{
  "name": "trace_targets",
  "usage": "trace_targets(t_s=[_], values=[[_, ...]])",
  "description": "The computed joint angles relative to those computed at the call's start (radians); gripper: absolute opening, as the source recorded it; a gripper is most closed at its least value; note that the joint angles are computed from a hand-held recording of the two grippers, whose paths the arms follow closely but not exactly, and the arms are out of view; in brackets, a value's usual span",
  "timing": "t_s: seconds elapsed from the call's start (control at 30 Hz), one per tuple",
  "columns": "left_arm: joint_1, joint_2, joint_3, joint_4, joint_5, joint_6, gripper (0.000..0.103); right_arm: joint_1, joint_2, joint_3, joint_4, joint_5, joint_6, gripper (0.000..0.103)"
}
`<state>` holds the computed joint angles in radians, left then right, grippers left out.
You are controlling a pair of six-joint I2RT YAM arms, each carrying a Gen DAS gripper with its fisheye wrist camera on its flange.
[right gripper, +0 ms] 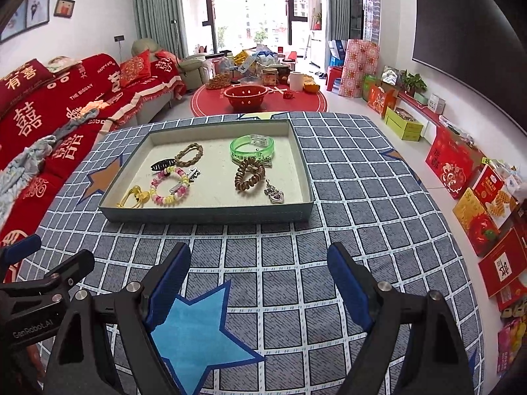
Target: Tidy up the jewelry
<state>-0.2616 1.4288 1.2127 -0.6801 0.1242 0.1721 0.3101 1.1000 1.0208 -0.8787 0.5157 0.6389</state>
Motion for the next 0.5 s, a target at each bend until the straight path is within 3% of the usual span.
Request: trace_targets(t_s=[0.5], values=[[0.006, 0.002, -0.002, -0.011, -0.004, -0.010, 0.103, 0.003, 0.000, -0.003, -0.003, -0.001, 0.008, 0.087]])
